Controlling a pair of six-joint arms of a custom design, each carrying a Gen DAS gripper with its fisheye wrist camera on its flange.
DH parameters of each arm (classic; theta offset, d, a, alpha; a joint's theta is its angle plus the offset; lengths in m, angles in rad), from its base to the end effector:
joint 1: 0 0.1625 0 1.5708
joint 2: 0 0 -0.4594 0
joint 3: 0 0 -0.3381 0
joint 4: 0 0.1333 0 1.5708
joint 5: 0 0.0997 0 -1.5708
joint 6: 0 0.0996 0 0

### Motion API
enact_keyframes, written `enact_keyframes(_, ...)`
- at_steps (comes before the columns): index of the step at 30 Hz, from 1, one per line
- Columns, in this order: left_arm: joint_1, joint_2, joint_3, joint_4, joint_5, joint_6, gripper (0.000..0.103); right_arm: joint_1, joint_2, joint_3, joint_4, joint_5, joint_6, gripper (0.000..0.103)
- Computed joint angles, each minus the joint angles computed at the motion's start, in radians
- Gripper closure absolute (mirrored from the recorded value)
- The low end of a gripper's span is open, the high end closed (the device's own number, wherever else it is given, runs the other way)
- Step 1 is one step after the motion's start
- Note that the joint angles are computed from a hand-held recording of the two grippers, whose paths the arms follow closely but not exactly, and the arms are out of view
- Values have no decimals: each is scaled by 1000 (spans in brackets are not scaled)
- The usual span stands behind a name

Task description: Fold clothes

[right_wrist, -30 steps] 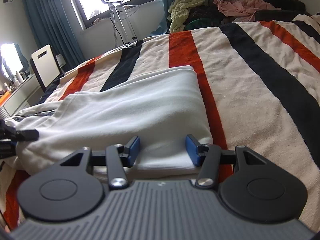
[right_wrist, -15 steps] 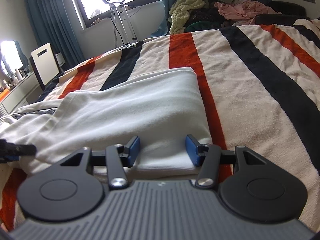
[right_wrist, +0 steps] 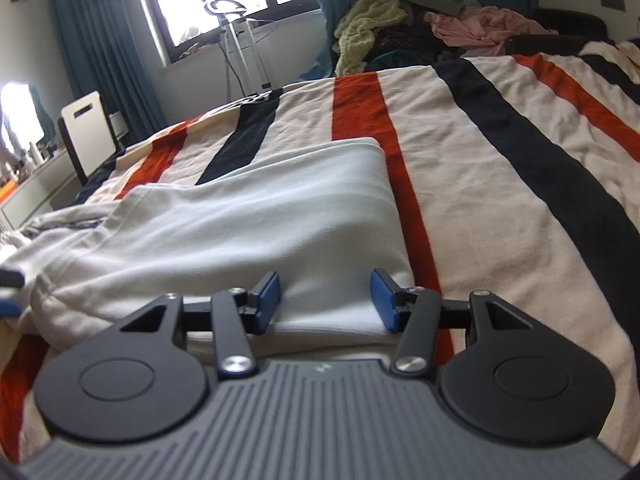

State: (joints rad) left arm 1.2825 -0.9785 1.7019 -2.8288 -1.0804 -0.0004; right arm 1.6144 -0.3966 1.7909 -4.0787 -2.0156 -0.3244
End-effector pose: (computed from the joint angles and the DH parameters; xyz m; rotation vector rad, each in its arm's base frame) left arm -0.0093 -0.6653 0.2950 0.1984 2.6214 -0.8052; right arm 0.1169 -0.6033 0.0569 0.1001 -2.2657 1.3132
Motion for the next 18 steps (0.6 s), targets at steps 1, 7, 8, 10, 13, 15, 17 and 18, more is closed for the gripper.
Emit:
enact_keyframes(1, 5, -7, -14, 32, 24, -33, 28, 0, -1, 1, 2, -2, 0, 51)
enact_keyframes(7, 73, -31, -91, 94, 22, -208, 24, 11, 2, -5, 9, -28, -15, 51)
enact_keyframes(8, 85, -27, -107, 95, 20, -232, 24, 12, 3, -7, 11, -31, -17, 51)
enact_keyframes(10, 119, -12, -152, 122, -12, -325, 24, 12, 2, -7, 12, -31, -15, 51)
enact_keyframes(13, 182, 8, -197, 95, -135, -465, 30, 12, 2, -9, 15, -32, -14, 51)
enact_keyframes(15, 194, 20, -199, 8, -121, -508, 40, 12, 3, -12, 15, -34, -20, 51)
enact_keyframes(17, 191, 34, -202, -91, -63, -481, 44, 12, 5, -14, 15, -36, -26, 51)
enact_keyframes(18, 190, 40, -202, -145, -42, -455, 52, 13, 6, -16, 13, -37, -27, 51)
